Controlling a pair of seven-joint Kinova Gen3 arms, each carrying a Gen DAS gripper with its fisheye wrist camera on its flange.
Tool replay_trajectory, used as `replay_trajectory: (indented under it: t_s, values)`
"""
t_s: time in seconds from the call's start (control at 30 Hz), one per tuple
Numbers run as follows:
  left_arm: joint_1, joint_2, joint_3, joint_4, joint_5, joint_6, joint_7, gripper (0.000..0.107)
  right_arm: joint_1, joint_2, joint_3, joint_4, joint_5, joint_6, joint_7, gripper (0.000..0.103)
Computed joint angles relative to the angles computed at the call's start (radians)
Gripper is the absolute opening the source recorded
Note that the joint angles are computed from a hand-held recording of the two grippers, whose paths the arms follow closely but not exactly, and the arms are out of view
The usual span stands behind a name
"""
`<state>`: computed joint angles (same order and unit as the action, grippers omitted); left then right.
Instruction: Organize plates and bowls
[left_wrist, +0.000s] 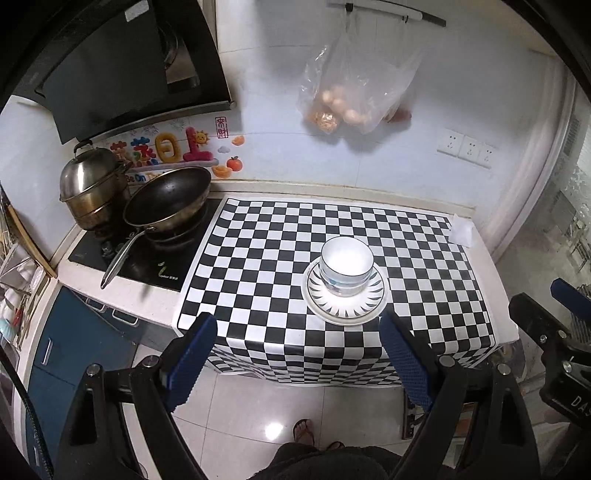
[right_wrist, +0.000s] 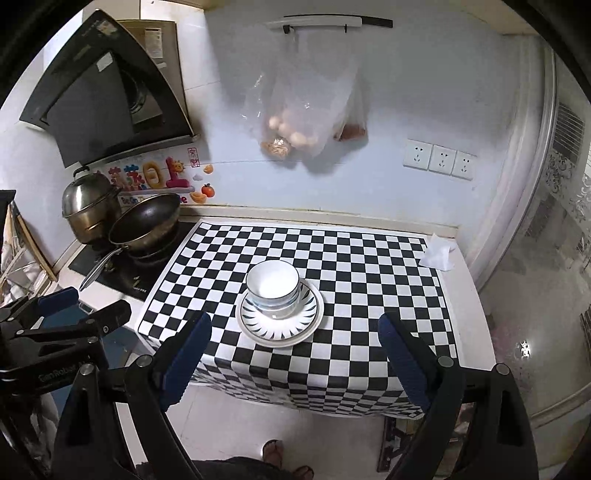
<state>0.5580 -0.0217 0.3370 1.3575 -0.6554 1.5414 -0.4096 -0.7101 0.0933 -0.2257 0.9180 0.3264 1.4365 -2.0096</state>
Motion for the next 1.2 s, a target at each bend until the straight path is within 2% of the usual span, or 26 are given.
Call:
replay_trajectory:
  t_s: [0.2, 0.53, 1.0, 1.2]
  values:
    - [0.041, 0.0, 0.035, -0.015, -0.043, 0.038, 0.04, 0.09, 0.014, -0.038, -0.011, 0.027, 0.007, 0.0, -0.006, 0.094]
    - [0.092, 0.012, 0.045, -0.036, -0.086, 0.078, 0.08, 0.09, 0.051, -0.071, -0.032, 0.042, 0.012, -0.013, -0.003, 0.094]
    - [0.098, 0.005, 0.038, -0.023, -0.074, 0.069, 0.082, 0.09, 0.079, -0.087, -0.043, 0.051, -0.013, -0.009, 0.005, 0.094]
    - [0.115, 0.014, 0.056, -0.036, -0.083, 0.097, 0.112, 0.09, 0.081, -0.092, -0.049, 0.059, -0.008, -0.005, 0.001, 0.094]
